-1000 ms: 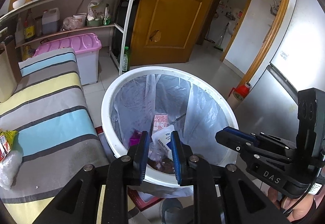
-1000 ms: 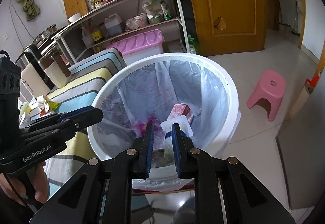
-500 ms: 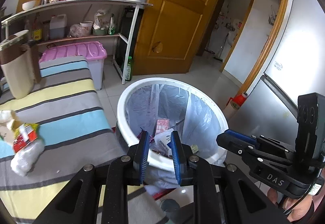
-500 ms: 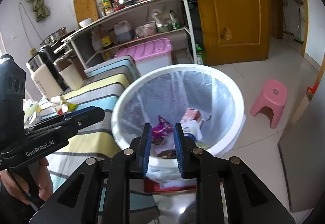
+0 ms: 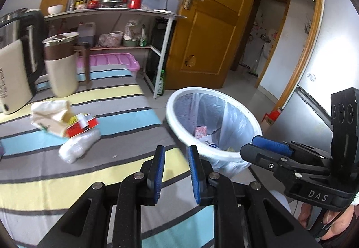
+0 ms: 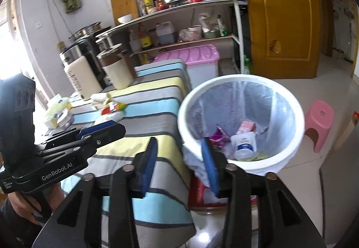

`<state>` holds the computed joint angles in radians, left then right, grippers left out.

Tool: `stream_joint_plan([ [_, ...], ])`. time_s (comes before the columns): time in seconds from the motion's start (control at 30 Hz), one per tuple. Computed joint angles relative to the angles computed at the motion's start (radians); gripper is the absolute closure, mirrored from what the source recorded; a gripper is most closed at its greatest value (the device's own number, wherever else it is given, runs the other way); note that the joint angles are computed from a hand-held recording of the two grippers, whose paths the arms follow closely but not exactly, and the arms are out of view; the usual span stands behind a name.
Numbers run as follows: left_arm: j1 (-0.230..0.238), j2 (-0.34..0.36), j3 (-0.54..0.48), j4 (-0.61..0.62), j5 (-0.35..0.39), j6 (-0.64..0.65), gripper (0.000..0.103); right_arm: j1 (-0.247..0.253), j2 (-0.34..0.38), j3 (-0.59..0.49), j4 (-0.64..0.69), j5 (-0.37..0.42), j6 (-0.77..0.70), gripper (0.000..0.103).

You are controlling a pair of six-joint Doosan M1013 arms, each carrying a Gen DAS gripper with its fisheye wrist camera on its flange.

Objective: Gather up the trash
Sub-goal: 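Move both grippers back toward the plastic bag and chip bag, then grasp the crumpled clear plastic bag with the left gripper while the right gripper grasps the yellow chip bag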

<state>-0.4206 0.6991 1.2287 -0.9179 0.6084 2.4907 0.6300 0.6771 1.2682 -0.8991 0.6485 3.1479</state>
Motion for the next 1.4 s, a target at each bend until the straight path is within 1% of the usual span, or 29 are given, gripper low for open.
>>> stream_joint_plan([
  [0.4,0.049,-0.027,0.053,0.009,-0.079,-0.040,0.082,0.009,0.048,-0.093,0.095,-0.024,-0.148,0.059],
  [0.7,0.073,-0.012,0.033,0.065,-0.109,-0.115,0.082,0.003,0.090,-0.168,0.176,-0.028,-0.267,0.059],
  [0.77,0.077,-0.005,0.022,0.081,-0.111,-0.136,0.080,-0.001,0.097,-0.179,0.191,-0.031,-0.284,0.059],
  [0.83,0.080,0.002,0.010,0.102,-0.109,-0.160,0.072,-0.005,0.103,-0.190,0.202,-0.033,-0.295,0.059],
  [0.93,0.082,0.013,-0.006,0.120,-0.110,-0.180,0.067,-0.008,0.111,-0.204,0.215,-0.035,-0.312,0.059],
  [1.03,0.080,0.032,-0.035,0.166,-0.098,-0.219,0.065,-0.012,0.117,-0.216,0.224,-0.036,-0.329,0.059],
  [1.1,0.077,0.048,-0.063,0.207,-0.081,-0.248,0.065,-0.014,0.121,-0.223,0.229,-0.035,-0.336,0.059],
  [1.3,0.066,0.099,-0.144,0.281,-0.027,-0.284,0.062,-0.022,0.131,-0.238,0.249,-0.033,-0.358,0.059],
  [1.4,0.060,0.125,-0.186,0.343,0.001,-0.329,0.061,-0.027,0.134,-0.242,0.260,-0.032,-0.368,0.059],
])
